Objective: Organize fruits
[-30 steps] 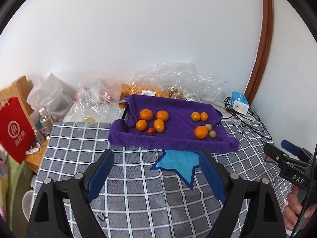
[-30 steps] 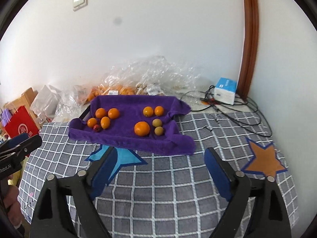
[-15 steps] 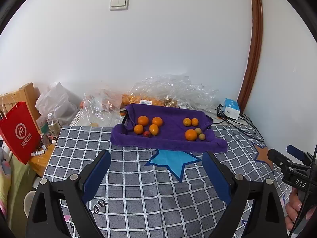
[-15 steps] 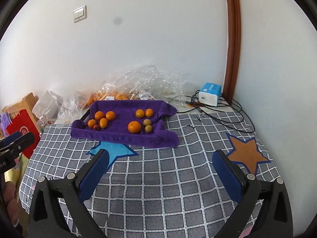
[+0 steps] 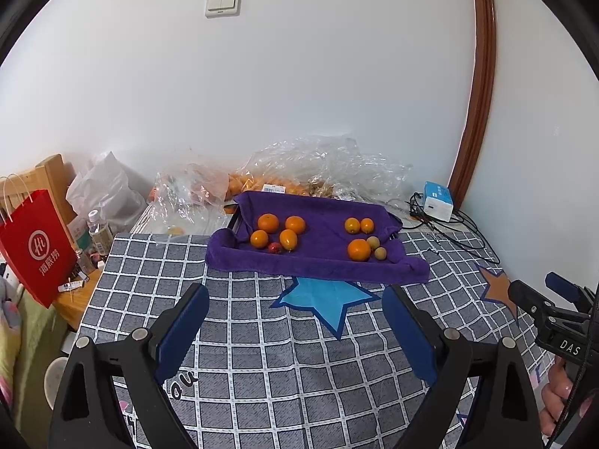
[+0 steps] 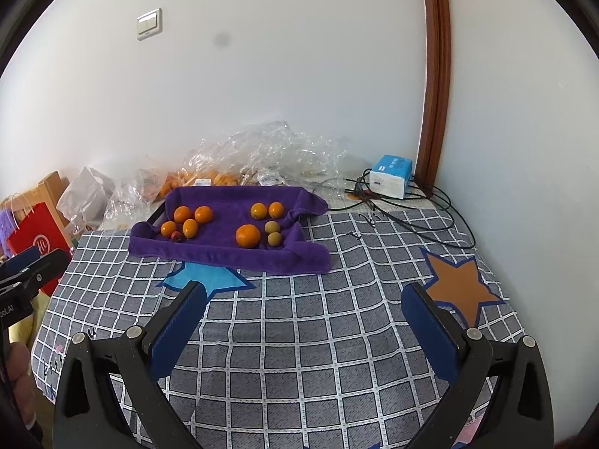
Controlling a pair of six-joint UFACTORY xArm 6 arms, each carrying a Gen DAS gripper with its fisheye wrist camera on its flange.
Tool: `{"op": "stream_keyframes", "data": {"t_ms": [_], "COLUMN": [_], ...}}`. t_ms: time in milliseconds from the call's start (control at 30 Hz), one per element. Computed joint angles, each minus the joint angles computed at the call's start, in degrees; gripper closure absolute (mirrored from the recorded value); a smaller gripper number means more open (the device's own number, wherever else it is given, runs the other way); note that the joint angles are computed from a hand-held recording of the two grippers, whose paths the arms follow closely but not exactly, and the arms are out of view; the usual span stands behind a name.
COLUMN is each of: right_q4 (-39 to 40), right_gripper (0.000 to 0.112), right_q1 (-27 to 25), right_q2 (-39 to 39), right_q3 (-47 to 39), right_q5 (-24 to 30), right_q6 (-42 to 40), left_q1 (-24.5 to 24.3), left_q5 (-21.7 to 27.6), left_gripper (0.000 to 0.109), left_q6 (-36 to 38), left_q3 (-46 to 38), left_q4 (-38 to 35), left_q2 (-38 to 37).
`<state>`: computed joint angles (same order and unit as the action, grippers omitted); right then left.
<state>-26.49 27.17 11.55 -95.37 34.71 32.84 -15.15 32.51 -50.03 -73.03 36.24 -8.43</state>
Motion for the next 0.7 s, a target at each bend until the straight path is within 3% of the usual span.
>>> {"op": "stream_keyframes", "data": {"t_ms": [700], "right_q4": [-1.13], "right_gripper": [0.010], "right_q1": [0.23], "right_q2": [-0.65], "right_q3": [0.58], "right_q5": [-0.22], "right_q6": [0.95], "left_q1": [-0.50], "left_q5": [0.76], "left_gripper": [0.015], "left_q6": [-0.82], "left_q3": [0.03], "left_q4": [1.43], "left_q2": [-0.56]}}
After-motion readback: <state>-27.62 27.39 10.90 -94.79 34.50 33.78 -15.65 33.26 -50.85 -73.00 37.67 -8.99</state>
